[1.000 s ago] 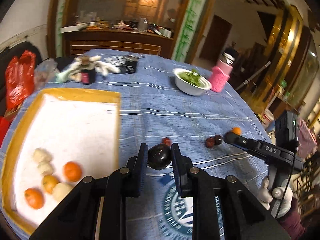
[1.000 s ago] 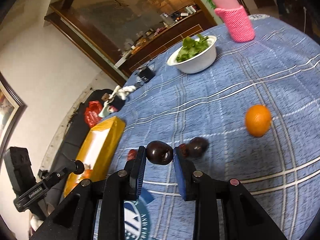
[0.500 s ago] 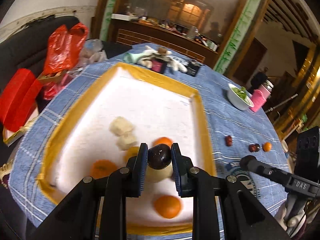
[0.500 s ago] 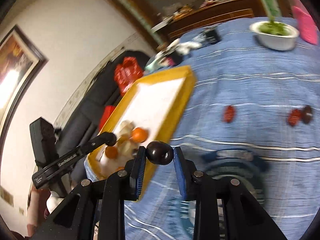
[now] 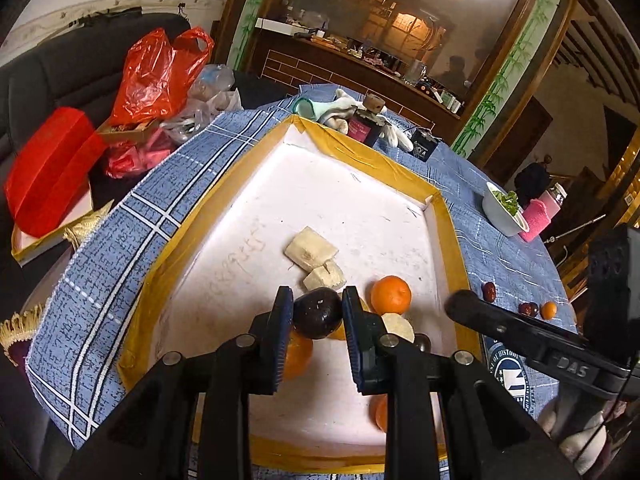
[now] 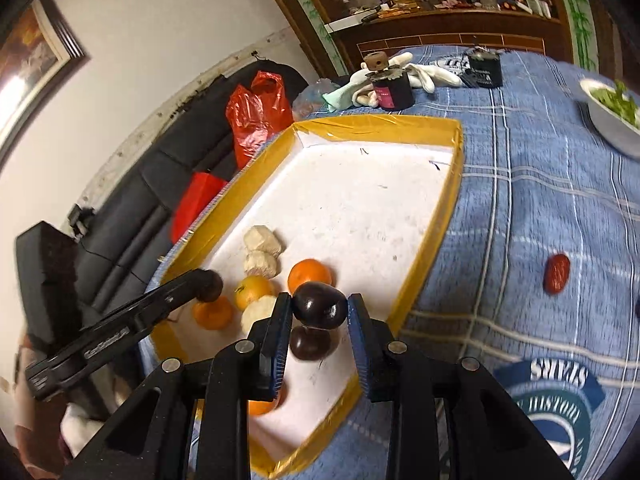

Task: Organize fruits
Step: 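Carry both plums over the tray and open both tools to drop them, then grasp a dark plum with the right tool while the left tool grasps a red date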

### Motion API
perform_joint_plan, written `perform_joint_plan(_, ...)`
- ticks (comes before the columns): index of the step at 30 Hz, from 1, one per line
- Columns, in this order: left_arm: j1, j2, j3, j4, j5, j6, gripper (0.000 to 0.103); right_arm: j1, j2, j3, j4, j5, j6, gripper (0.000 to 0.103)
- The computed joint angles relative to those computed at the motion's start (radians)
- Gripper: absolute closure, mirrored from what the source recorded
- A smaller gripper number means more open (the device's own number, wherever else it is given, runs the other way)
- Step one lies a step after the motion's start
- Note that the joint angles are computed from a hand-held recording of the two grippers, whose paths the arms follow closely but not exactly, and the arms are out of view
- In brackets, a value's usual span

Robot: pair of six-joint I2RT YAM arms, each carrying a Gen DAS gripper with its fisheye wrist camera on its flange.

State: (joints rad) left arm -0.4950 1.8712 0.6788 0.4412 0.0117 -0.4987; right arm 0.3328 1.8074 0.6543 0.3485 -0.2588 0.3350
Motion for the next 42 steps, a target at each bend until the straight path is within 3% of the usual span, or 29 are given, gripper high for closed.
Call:
perform_joint_plan(1,0.003,-0.002,-0.003,0.001,0.005,0.0,0.076,0.007,0.021,0.023,-0.008,0.012,-0.001,0.067)
perform_joint_plan(2,0.007,-0.007,-0.008,0.002,0.014,-0.002,0.067,0.009,0.028,0.03,-0.009,0.014,0.002,0.062)
perform_joint_plan(4,0.009,-0.024,-0.021,0.006,0.009,-0.008,0.048,0.013,0.034,0.029,0.012,0.019,0.011,0.043)
perform_joint_plan(5,0.009,-0.031,-0.029,0.013,0.004,-0.009,0.046,0.019,0.028,0.02,0.025,0.032,0.017,0.041)
perform_joint_plan(9,-0.003,-0.068,-0.042,0.0,-0.003,-0.016,0.044,0.022,-0.017,-0.019,0.035,0.048,0.024,0.04)
perform_joint_plan(12,-0.027,-0.097,-0.049,-0.013,-0.02,-0.022,0.035,0.01,-0.075,-0.081,0.061,0.045,0.034,0.039)
perform_joint_plan(19,-0.122,-0.171,-0.05,-0.074,-0.075,-0.016,0.028,-0.079,-0.293,-0.321,0.107,0.029,0.015,0.035)
perform_joint_plan(22,-0.172,-0.192,-0.039,-0.104,-0.108,-0.007,0.025,-0.199,-0.44,-0.451,0.073,-0.01,-0.045,0.033)
perform_joint_plan(27,-0.264,-0.165,0.018,-0.149,-0.144,-0.001,0.024,-0.658,-0.648,-0.565,-0.135,-0.217,-0.268,0.032)
perform_joint_plan(32,-0.374,-0.11,0.104,-0.204,-0.176,0.025,0.024,-1.121,-0.579,-0.479,-0.341,-0.406,-0.557,0.032)
perform_joint_plan(34,-0.41,-0.088,0.139,-0.225,-0.184,0.041,0.024,-1.206,-0.522,-0.417,-0.376,-0.438,-0.607,0.032)
perform_joint_plan(38,-0.461,-0.039,0.217,-0.271,-0.19,0.07,0.024,-1.24,-0.41,-0.312,-0.362,-0.438,-0.59,0.032)
perform_joint_plan(42,-0.484,0.011,0.281,-0.287,-0.181,0.08,0.024,-1.167,-0.295,-0.211,-0.34,-0.434,-0.511,0.032)
